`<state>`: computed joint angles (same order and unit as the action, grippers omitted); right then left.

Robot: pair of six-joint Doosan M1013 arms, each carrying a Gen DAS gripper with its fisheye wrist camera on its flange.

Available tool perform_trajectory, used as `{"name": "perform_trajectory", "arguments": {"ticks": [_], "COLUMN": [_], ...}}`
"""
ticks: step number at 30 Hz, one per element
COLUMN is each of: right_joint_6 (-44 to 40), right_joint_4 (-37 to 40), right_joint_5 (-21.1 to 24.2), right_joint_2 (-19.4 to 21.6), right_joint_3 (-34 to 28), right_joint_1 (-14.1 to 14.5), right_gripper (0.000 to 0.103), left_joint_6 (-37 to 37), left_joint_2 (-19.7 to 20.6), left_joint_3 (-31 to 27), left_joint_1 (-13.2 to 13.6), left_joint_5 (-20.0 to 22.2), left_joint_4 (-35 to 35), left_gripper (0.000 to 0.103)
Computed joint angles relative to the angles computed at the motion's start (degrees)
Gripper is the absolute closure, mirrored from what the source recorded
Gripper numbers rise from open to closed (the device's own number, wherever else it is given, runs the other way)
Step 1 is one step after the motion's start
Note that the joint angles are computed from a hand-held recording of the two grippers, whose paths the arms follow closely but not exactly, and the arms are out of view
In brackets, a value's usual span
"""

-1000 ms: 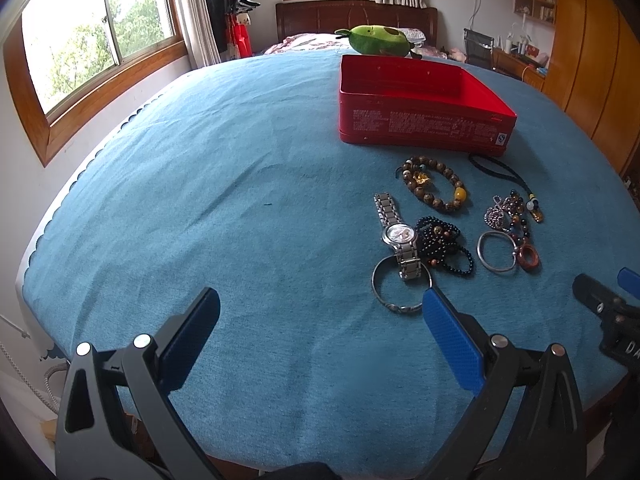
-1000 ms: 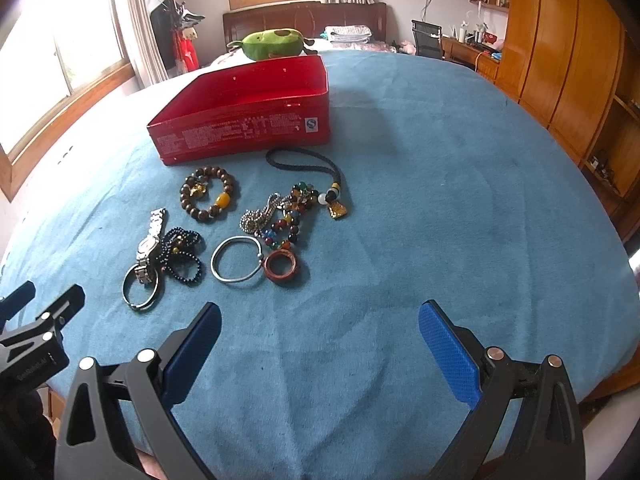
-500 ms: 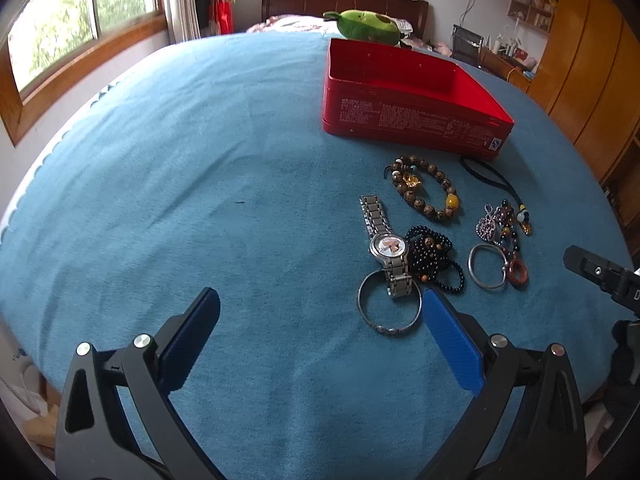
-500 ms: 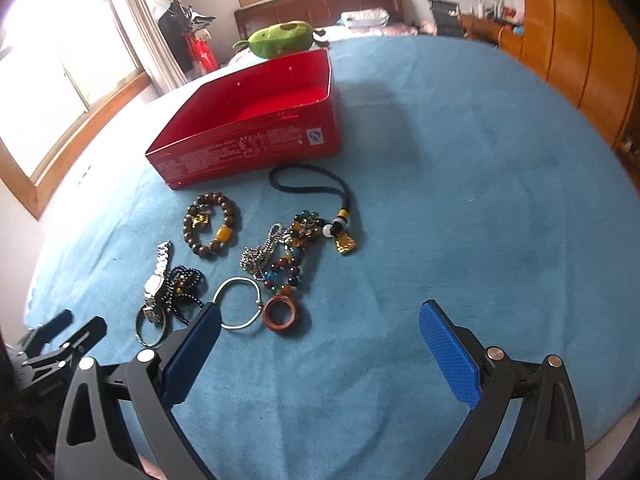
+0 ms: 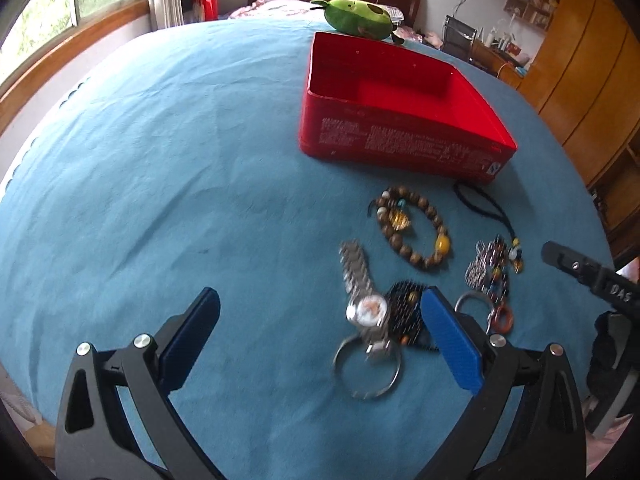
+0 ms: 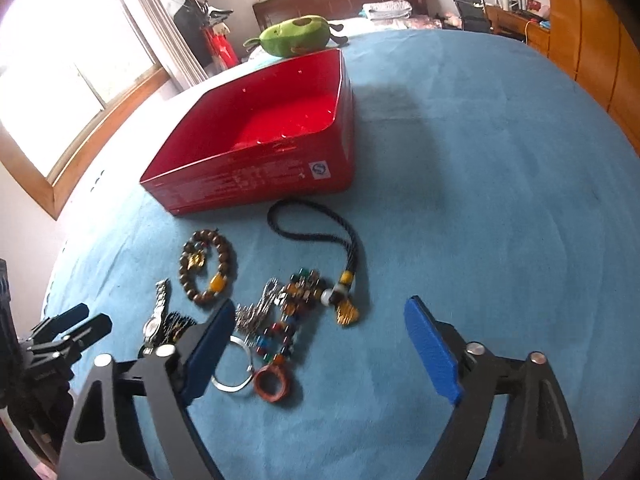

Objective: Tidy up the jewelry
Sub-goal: 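Grasp the black braided cord pendant with the right tool while the left tool approaches the wooden bead bracelet, then grasp the wooden bead bracelet with the left tool while the right tool holds the cord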

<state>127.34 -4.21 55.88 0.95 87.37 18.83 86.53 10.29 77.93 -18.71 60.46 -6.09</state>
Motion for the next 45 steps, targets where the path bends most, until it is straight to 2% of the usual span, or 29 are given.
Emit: {"name": "perform_trajectory", "arguments": {"ticks": [3, 10, 14, 16, 19, 23, 25, 27, 32, 34, 35, 36, 38, 40, 45], "right_joint_6": [-2.6, -8.1, -10.1, -10.7, -11.0, -11.9, -12.0, -14.0, -15.2, -15.3, -15.4, -15.7, -16.2, -16.0, -15.9], "right_joint_4": [2.7, 8.7, 10.7, 10.6, 9.1, 9.6, 9.2, 13.7, 18.1, 18.2, 18.3, 18.5, 18.9, 18.6, 19.2], "right_joint_5": [1.5, 4.0, 5.6, 6.0, 6.5, 5.8, 5.6, 4.1, 2.1, 1.1, 0.6, 0.3, 0.3, -0.1, -1.0], "right_joint_2": [1.2, 4.0, 5.7, 6.1, 6.1, 5.6, 5.3, 4.6, 3.4, 2.8, 2.5, 2.0, 1.1, 1.1, 1.4], "right_joint_3": [-1.1, -3.2, -4.2, -4.4, -4.4, -3.5, -3.1, -1.9, -0.6, -0.4, -0.3, -0.1, 0.3, 0.3, 0.3], "right_joint_1": [-1.9, -4.4, -5.1, -5.1, -4.5, -4.0, -3.7, -4.9, -6.5, -6.8, -7.1, -7.4, -8.2, -8.3, -8.3], "right_gripper": [0.033, 0.05, 0.06, 0.062, 0.065, 0.074, 0.08, 0.095, 0.095, 0.095, 0.095, 0.095, 0.095, 0.095, 0.095], "left_joint_6": [0.1, -0.5, -0.3, -0.1, -0.2, 0.4, 0.6, 0.8, 1.7, 1.8, 2.0, 2.2, 3.0, 3.0, 4.0], "left_joint_2": [1.7, 5.3, 6.9, 7.3, 8.1, 8.8, 9.1, 9.2, 10.0, 10.3, 10.6, 11.1, 12.0, 12.1, 12.6], "left_joint_3": [-2.1, -6.5, -8.3, -8.7, -9.3, -9.8, -10.0, -10.0, -10.8, -11.2, -11.8, -12.3, -13.2, -13.3, -13.9], "left_joint_1": [-0.2, -1.0, -1.4, -1.5, -1.6, -1.7, -1.8, -1.8, -1.5, -1.5, -1.5, -1.5, -1.2, -1.4, -1.2], "left_joint_5": [1.3, 3.3, 4.4, 4.7, 5.4, 6.1, 6.2, 6.3, 7.2, 7.6, 8.6, 9.6, 11.4, 11.3, 11.8], "left_joint_4": [-0.4, 0.8, 0.9, 1.1, 0.9, -0.1, -0.1, -0.3, -2.2, -2.3, -2.8, -3.3, -5.5, -5.4, -8.2], "left_gripper": [0.004, 0.004, 0.004, 0.004, 0.004, 0.004, 0.004, 0.004, 0.004, 0.013, 0.025, 0.031, 0.031, 0.032, 0.041]}}
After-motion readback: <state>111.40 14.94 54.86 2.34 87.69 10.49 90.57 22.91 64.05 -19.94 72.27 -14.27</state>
